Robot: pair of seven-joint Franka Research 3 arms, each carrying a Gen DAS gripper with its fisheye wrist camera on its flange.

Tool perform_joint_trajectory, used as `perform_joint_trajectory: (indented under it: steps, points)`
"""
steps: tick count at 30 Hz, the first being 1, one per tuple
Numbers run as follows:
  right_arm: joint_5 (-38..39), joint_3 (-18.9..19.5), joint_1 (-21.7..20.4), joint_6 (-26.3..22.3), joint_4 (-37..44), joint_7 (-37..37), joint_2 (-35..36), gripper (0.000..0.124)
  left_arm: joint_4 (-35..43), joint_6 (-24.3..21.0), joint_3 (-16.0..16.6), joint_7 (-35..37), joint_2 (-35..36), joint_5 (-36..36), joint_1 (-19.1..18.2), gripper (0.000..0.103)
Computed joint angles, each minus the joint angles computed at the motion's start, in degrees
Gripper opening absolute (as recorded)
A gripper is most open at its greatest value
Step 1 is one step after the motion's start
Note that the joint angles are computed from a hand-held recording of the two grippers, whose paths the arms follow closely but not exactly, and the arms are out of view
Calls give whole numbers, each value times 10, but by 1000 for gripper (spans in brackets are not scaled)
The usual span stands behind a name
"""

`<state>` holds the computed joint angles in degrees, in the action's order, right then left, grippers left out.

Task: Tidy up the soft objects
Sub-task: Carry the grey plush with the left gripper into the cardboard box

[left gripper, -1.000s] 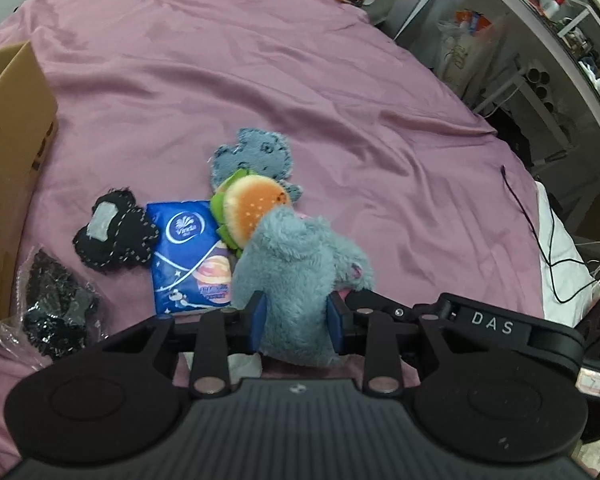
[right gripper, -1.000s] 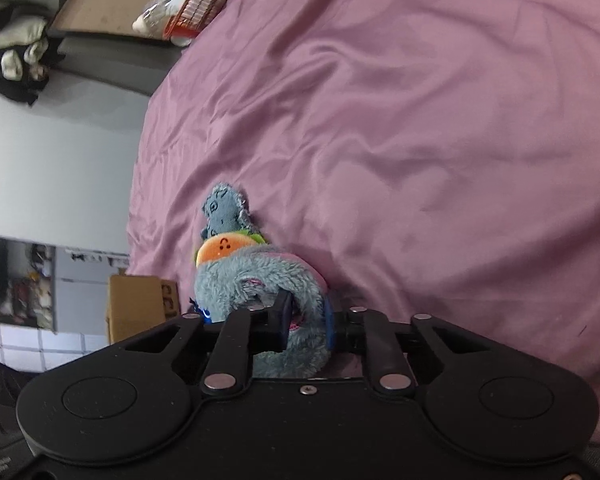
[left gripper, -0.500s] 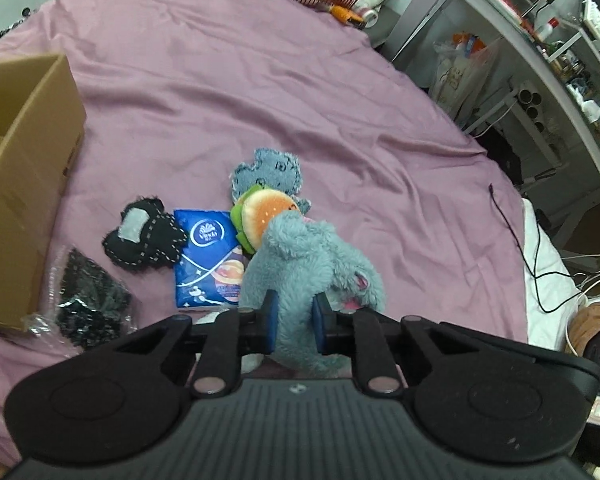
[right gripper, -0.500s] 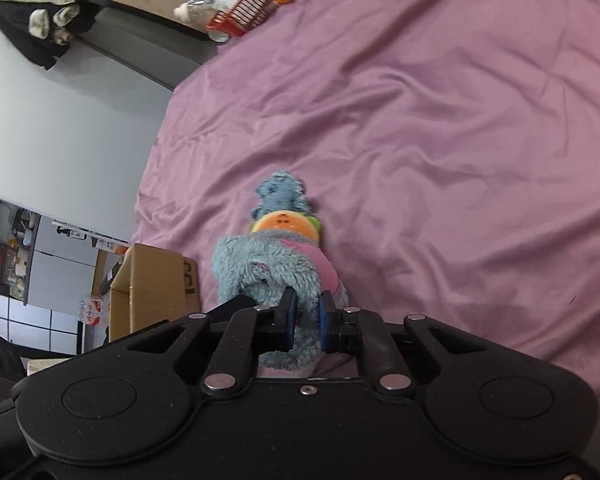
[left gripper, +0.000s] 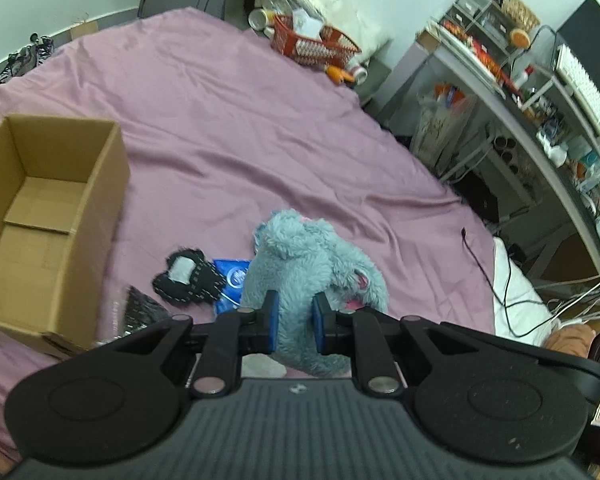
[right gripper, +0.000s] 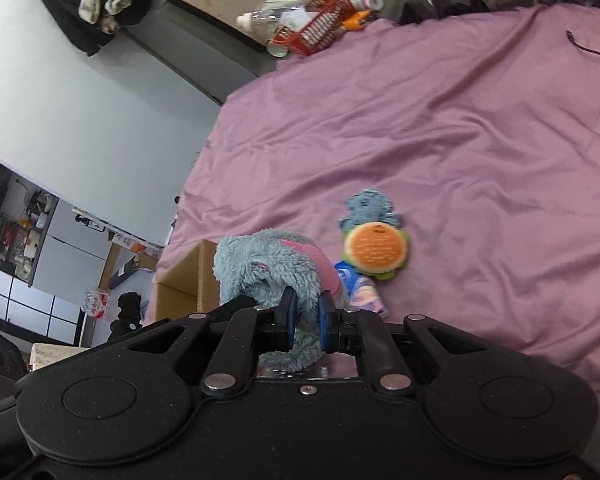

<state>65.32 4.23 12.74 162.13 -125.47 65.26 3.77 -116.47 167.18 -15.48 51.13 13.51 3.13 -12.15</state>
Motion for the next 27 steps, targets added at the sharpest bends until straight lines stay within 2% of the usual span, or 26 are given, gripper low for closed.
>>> perform_joint_trajectory:
  steps: [10,27]
  points:
    - [-35,18,31,33,19,40,2,12,-65,38,-7,55,-66,-67,35,16]
    - [-165,43,66,50,86,155,58,12,-123,62,28,199,-124,-241,46,16]
